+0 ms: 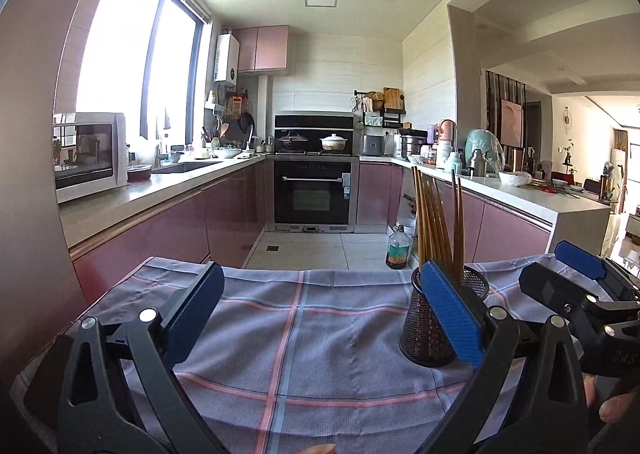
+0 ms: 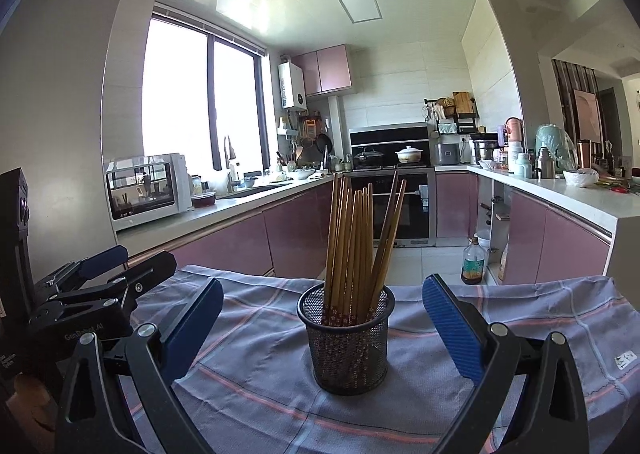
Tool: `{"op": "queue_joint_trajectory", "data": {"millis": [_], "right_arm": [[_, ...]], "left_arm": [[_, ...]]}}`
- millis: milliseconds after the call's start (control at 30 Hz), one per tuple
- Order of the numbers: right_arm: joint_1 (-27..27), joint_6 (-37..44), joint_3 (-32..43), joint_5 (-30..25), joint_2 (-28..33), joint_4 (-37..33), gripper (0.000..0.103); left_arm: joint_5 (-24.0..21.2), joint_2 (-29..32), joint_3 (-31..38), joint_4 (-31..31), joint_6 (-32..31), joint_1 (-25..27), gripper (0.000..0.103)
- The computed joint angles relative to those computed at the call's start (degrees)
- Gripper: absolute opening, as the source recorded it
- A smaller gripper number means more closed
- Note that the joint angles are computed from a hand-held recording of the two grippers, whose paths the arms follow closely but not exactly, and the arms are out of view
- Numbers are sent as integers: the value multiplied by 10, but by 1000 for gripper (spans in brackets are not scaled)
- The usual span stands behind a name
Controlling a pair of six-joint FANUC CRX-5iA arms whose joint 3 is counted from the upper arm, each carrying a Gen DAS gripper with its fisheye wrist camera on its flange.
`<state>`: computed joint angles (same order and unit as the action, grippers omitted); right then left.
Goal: Organize utensils
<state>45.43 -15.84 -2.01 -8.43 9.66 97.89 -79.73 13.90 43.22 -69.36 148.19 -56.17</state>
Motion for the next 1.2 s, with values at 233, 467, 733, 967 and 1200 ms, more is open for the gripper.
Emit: {"op": "queue_joint_trajectory", "data": {"millis": [233,467,733,967,1200], "right_arm": [[-11,-42,-1,12,-3,43,96],[-11,-40,-1,14,-3,39,96],[-11,-31,0,15,-3,30,96],[-17,-54,-1,22,-5,53,96],[-15,-45,-4,20,-7,44,96]], "left_arm": [[-4,6,9,-5,-5,-3,97],[-3,7,12,-5,-3,-3,97],[0,3,7,3,-2,-1,97],[-1,2,6,0,-1,-2,97],[-1,1,6,0,-2,-2,97]]}}
